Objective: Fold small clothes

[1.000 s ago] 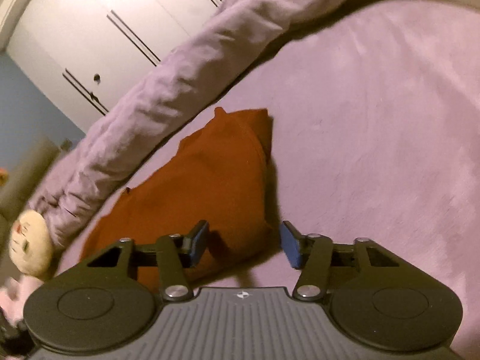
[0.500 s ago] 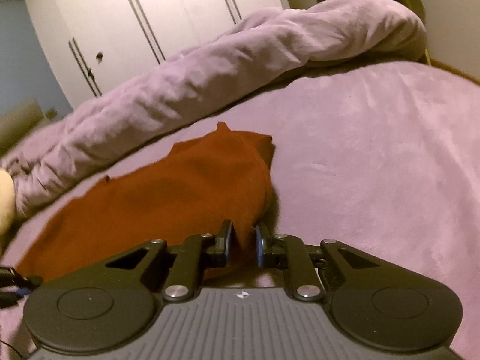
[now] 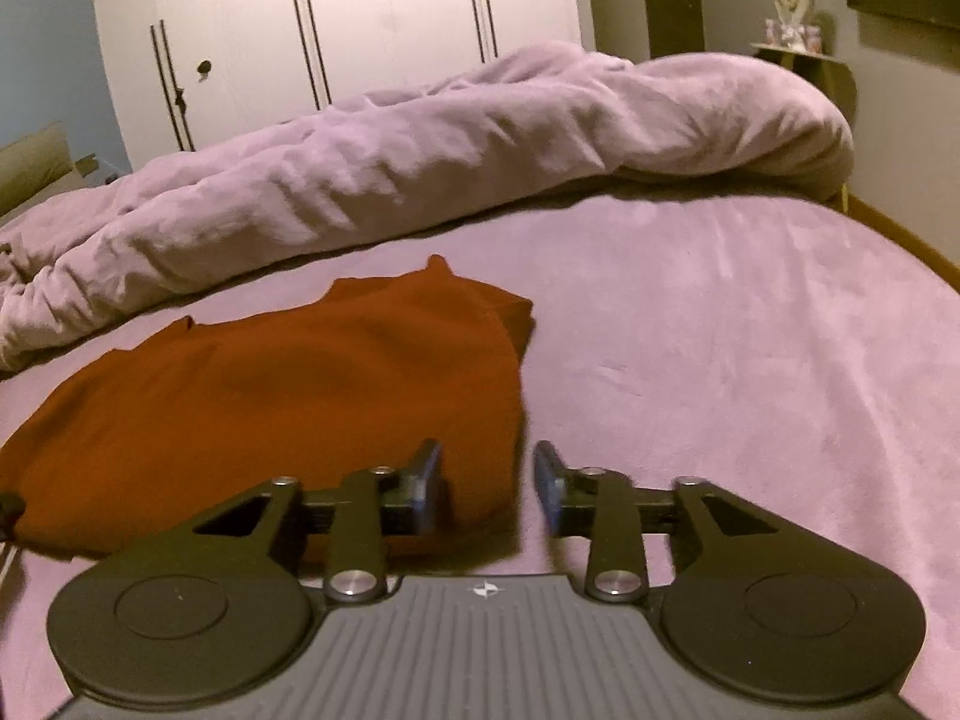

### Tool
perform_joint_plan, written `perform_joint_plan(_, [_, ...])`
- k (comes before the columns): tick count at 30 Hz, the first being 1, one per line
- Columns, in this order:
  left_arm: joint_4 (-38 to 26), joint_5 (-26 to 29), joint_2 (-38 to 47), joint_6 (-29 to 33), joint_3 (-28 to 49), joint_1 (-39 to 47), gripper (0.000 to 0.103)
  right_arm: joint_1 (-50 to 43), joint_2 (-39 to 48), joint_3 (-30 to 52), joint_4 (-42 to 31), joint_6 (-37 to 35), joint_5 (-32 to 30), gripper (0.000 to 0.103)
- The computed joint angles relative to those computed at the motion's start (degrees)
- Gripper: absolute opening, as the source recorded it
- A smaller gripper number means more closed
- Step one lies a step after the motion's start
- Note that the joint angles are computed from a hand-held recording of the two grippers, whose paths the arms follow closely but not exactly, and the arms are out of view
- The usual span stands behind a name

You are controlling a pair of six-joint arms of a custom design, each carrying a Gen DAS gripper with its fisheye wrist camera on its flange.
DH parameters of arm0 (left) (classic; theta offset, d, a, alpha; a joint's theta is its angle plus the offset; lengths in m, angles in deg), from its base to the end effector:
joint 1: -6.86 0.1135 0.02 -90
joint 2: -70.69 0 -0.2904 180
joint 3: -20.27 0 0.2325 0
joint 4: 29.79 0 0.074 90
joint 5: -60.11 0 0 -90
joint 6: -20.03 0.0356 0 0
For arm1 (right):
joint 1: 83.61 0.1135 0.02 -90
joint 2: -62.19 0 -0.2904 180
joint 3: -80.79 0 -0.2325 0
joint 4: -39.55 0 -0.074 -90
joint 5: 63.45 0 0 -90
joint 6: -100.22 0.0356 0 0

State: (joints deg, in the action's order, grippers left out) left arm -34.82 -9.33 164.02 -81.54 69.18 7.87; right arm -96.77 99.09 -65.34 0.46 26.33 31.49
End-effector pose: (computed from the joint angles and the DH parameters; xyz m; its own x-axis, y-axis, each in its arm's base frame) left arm 0.2729 -0.0077 0.1591 -0.7868 -0.2017 -0.5834 0.0551 0.9184 -0.3918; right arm 0.0978 -0.0260 0.2022 -0.5472 0.4119 -0.7286 0.4589 0.8757 0.1503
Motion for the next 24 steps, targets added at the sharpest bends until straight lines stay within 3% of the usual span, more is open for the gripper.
perform_joint_plan(5, [-0.8,-1.9,2.1,-0.1,2.4,-1.5,0.064,23.6,-0.3,0.3,-3.8,10.2,16.2,0.05])
perform_joint_plan(11, [-1.5,-2.7,3.7,0.8,4.3,-2.2,0.059,42.0,6.2,1.1,-4.5,16.8,28.2,0.055])
perform_joint_plan(18, [0.7,-1.2,5.4,3.0,4.6,-2.0,0.032,44.0,10.5,1.8,-0.2,16.7,28.6,0.057])
perform_joint_plan(21, [2.2,-0.9,5.8,3.4,4.0,-1.9,0.033,45.3,13.0,2.0,3.9,16.2,28.1,0.057])
perform_joint_plan(24, [2.4,0.5,6.7,2.7,4.3,-0.8,0.043,46.6,17.4,1.8,9.1,14.9,27.9,0.055])
